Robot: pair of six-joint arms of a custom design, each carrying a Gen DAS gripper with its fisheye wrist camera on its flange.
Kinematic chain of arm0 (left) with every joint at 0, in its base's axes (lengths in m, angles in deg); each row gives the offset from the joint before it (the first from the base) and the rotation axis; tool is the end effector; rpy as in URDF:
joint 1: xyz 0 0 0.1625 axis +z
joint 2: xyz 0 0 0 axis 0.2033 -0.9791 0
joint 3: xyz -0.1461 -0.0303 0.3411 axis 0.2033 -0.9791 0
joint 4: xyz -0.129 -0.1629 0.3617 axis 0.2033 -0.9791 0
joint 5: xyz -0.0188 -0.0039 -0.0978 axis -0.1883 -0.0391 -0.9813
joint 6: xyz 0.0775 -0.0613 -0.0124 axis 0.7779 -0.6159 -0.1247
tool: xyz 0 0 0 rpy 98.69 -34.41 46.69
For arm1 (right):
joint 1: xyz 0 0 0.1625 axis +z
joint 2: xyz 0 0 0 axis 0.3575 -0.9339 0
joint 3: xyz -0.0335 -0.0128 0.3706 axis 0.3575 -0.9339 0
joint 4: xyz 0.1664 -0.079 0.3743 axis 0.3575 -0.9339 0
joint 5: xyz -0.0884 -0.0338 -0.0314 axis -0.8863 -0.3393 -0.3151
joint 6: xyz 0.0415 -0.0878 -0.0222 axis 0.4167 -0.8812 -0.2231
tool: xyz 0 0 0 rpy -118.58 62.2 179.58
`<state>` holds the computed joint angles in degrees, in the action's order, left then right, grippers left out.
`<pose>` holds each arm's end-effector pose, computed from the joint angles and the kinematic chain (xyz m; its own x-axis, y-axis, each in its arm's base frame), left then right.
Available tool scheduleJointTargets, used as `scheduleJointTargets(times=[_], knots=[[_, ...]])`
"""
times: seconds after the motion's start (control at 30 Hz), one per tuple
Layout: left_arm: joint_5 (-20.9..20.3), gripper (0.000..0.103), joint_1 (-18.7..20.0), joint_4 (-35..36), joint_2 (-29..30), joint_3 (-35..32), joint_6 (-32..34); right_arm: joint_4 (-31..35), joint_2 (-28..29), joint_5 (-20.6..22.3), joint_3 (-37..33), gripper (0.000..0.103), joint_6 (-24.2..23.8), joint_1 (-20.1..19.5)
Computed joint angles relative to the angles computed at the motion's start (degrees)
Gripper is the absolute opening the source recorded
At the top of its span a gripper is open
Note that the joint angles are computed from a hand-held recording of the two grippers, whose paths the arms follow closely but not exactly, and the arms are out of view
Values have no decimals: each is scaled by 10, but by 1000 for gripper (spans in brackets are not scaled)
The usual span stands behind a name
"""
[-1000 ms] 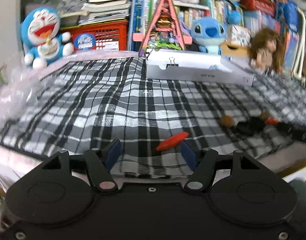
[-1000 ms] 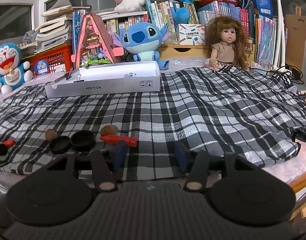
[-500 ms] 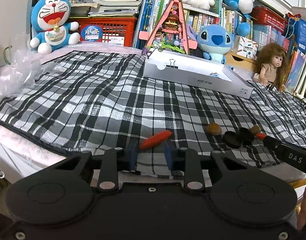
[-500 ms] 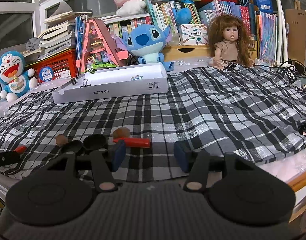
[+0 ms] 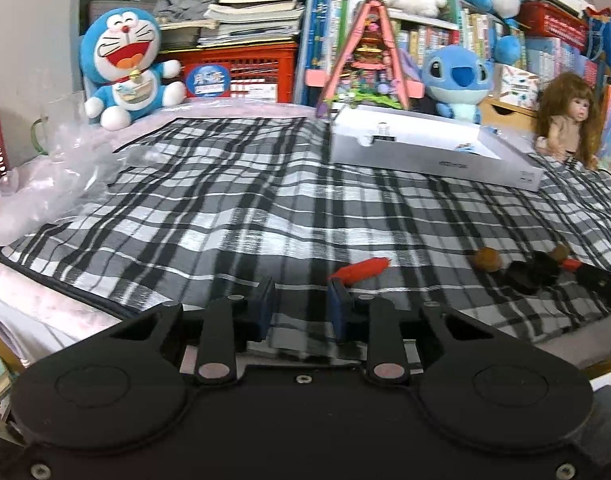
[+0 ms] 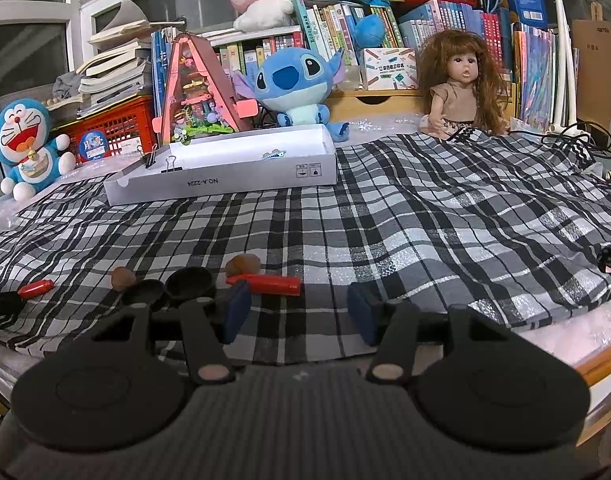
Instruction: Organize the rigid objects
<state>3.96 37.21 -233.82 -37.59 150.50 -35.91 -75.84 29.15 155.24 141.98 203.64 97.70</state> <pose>-0.0329 -0.3625 0.2588 -0.7332 0.0560 -0.6777 0.5859 0.5579 -0.5878 0.2458 -0.3350 0.0023 -0.7690 0.1918 0.6098 -0.4857 0.4450 -0.7524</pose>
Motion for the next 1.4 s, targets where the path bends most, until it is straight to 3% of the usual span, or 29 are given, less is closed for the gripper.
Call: scheduleJointTargets(times=[0.2,0.33,0.47,0.7,0.9,1.07,1.13,1.17,1.23,1.3,1.4], knots=[[-5,36,14,-54,45,-18,32,-2,0,0,0,68,2,0],[-8,36,32,-118,109,-45,75,2,2,-1,-2,68,4,1],[-19,37,38,-131,121,-56,77,-1,2,-1,-2,68,4,1],[-48,61,29,-152,100,-28,93,-12,-1,-8,5,68,4,1],[-63,74,25,-224,144,-29,141,-16,7,-10,-1,71,10,3],[-76,70,34,-228,174,-46,145,-37,24,2,-16,71,0,5],[-84,59,43,-205,172,-51,130,-34,31,3,-23,71,-1,5],[-85,41,45,-197,171,-53,123,-35,35,5,-26,71,-3,6],[-77,41,42,-208,177,-53,125,-36,43,9,-32,69,-10,6],[-80,41,40,-203,171,-52,126,-32,51,21,-41,49,-16,9],[-79,41,35,-203,166,-53,130,-22,50,19,-44,49,-20,11]])
